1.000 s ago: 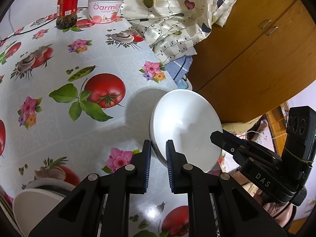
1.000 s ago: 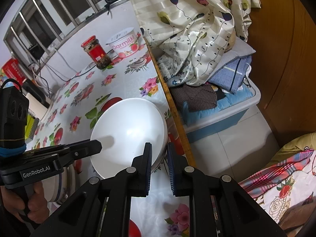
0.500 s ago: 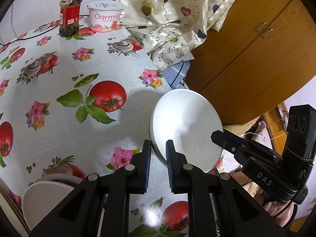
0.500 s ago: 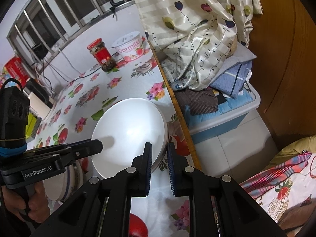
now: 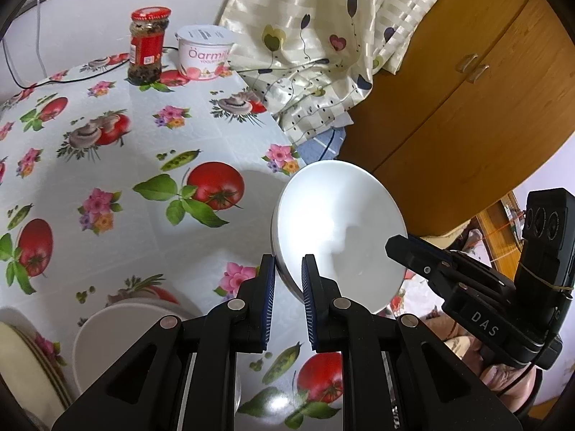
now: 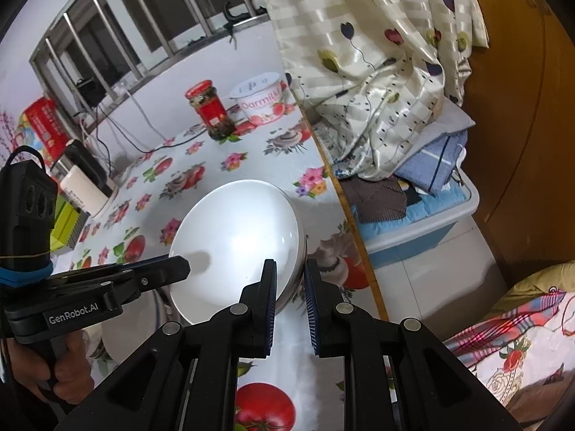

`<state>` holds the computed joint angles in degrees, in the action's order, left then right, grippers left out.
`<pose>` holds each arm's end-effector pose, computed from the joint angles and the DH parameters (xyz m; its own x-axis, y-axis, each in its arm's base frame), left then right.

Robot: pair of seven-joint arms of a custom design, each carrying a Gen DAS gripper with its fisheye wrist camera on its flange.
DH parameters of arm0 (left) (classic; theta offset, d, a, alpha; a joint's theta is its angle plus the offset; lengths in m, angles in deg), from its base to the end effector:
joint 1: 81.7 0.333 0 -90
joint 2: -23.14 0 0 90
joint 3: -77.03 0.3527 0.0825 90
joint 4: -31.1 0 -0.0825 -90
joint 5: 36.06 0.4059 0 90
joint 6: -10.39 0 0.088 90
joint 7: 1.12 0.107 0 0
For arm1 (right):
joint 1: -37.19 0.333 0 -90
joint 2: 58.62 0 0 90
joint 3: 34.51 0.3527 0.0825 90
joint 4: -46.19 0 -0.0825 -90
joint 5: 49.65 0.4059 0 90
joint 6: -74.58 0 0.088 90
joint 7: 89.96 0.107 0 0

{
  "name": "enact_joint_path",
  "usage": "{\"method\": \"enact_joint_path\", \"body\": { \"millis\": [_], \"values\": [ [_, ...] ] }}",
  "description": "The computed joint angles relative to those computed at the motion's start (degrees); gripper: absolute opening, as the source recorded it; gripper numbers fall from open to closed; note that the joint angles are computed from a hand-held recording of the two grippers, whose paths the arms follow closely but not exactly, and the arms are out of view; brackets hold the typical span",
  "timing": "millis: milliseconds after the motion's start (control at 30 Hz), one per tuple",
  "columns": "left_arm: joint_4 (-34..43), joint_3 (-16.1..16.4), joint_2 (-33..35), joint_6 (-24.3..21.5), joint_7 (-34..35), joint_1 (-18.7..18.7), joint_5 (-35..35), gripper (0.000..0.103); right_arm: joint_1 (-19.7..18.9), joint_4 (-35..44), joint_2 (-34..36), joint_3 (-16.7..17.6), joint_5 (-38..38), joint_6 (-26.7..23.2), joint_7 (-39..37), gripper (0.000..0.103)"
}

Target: Organize plates and bowls

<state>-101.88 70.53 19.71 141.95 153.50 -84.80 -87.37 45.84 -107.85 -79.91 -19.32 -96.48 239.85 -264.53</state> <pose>0.5135 -0.1043 0.3973 -0.6620 -0.6371 0.3948 -0.7407 0.4761 -0.4740 0.3706 0.2103 0.4109 -0.3710 -0.8815 -0.2922 -0.6748 0.4721 -0.5672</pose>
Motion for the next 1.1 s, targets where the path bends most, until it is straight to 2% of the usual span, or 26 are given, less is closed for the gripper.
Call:
{"method": "enact_joint_path", "body": {
  "millis": [467,1100],
  "values": [
    [-1.04,2.78,-3.19,-2.43,2.15,2.55,-1.74,0.016,2.49,4.62,1.07,1.41,-1.39,-3.15,-0.07,0.015],
    [-2.62,5.89,-5.42,-3.45,2.94,7.30,-1.16,0.016,9.35,12.57,7.78,0.28,-3.88,-5.94,-0.25,0.015]
  ]
}}
